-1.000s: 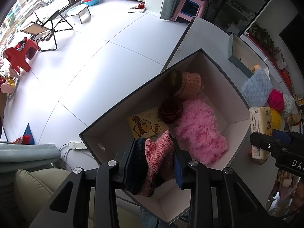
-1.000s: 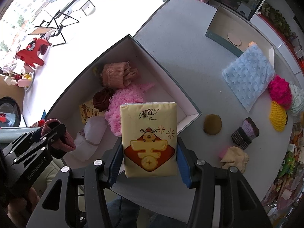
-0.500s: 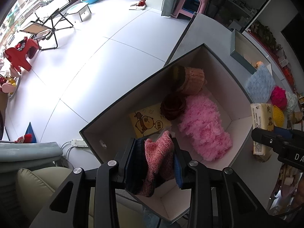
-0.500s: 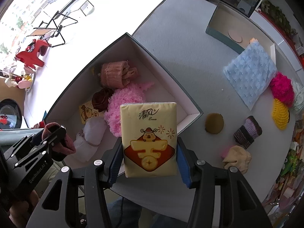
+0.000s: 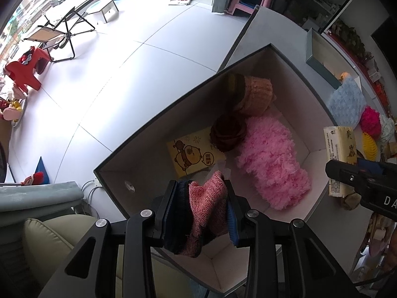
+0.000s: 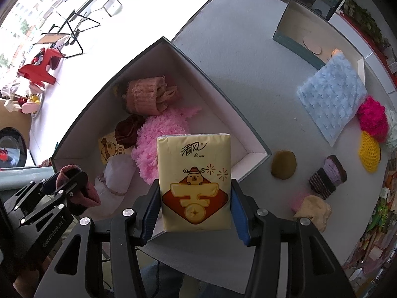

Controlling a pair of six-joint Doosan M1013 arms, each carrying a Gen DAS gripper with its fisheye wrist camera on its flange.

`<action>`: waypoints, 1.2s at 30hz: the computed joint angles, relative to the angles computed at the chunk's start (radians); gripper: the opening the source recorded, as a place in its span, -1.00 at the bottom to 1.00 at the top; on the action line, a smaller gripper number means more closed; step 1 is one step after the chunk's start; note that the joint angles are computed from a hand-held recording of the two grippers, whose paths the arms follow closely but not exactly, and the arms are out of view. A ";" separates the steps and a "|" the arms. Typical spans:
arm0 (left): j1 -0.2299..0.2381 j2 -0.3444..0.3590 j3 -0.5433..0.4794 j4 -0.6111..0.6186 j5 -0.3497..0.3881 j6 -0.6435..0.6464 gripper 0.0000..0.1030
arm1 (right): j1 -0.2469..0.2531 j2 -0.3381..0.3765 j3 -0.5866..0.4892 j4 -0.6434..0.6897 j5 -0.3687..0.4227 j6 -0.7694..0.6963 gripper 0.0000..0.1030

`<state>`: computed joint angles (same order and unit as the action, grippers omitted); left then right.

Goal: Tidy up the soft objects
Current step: 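Lower the hat and tissue pack into the box and open both grippers, then withdraw both grippers from the box toward the beige sock and pink foam block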

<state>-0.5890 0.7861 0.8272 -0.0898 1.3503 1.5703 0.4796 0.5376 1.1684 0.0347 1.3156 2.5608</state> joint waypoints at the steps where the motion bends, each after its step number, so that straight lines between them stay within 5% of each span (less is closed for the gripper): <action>1: 0.000 0.000 0.001 -0.002 0.000 0.000 -0.29 | -0.001 0.002 0.000 0.003 0.000 -0.001 0.09; 5: -0.003 -0.001 0.007 -0.005 -0.003 0.005 -0.28 | -0.001 0.004 0.000 -0.001 0.001 0.000 0.09; 9: -0.005 -0.005 0.015 -0.003 -0.008 -0.005 0.52 | -0.005 -0.008 0.022 0.011 -0.037 0.015 0.13; 12: -0.006 -0.012 0.019 -0.002 -0.021 -0.017 1.00 | -0.008 -0.029 0.052 0.020 -0.085 0.041 0.57; 18: -0.016 -0.010 0.016 0.019 -0.006 -0.029 1.00 | -0.002 -0.063 0.091 -0.015 -0.121 0.101 1.00; 36: -0.108 -0.054 0.072 0.033 0.020 0.137 1.00 | 0.006 -0.273 0.472 0.036 -0.151 0.511 0.99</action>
